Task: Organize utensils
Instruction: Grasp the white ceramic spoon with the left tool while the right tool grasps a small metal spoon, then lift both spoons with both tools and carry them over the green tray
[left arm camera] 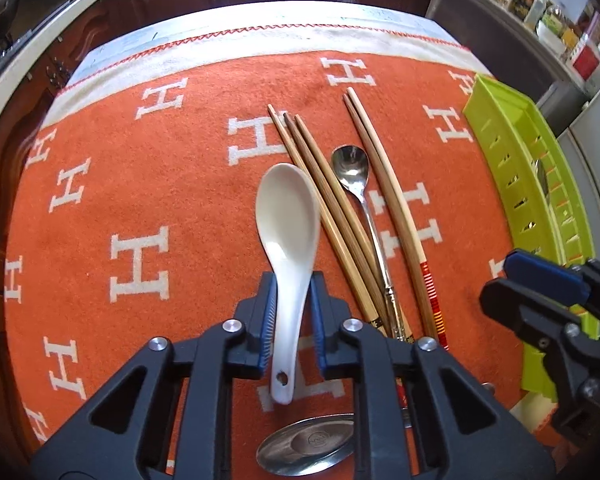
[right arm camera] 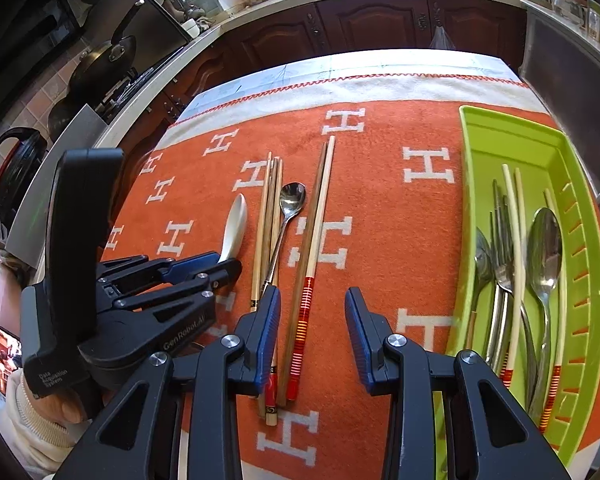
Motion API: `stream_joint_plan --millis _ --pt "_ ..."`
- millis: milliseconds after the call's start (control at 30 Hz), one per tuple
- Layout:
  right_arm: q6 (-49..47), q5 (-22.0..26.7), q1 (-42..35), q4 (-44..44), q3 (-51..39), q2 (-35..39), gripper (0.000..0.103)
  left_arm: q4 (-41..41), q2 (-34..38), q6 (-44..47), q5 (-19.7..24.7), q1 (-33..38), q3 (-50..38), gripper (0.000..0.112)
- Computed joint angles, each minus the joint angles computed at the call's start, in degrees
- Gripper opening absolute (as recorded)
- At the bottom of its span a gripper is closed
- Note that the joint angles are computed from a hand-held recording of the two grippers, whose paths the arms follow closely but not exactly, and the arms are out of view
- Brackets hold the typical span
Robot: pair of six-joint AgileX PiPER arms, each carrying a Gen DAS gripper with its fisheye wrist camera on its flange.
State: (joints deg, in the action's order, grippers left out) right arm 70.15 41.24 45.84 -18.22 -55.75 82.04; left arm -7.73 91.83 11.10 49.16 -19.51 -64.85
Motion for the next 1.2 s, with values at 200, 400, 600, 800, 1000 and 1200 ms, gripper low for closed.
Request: stream_joint_plan --millis 200,400,600,800,1000,1200 --pt "-9.81 -4.14 -4.79 7.65 -2.07 2.82 0.028 -6.93 -2.13 4.8 1.29 5.27 0.32 0.002" --pt "-26.51 -8.3 -11.57 24.23 -6.0 8.85 0.02 -12.95 -1.84 9.71 3.06 11.79 1.42 0.002" --pt "-35.76 -7.83 -15.65 34.12 -11.22 16.15 0.017 -18.28 -2.32 14.8 4.88 17.08 2.24 0.002" --pt "-39.08 -7.45 -18.24 39.15 -13.96 20.67 0.015 -21.27 -3.53 17.44 6.24 19.69 3.29 0.002" --pt "-41.18 -8.36 -19.41 41.43 -14.64 22.84 0.005 -22.21 -4.46 18.23 6.55 20.28 3.87 0.002" --pt "-36.49 -9.5 -18.15 35.96 -13.89 20.96 0.002 -22.67 -6.02 18.55 7.51 20.3 3.67 0.002"
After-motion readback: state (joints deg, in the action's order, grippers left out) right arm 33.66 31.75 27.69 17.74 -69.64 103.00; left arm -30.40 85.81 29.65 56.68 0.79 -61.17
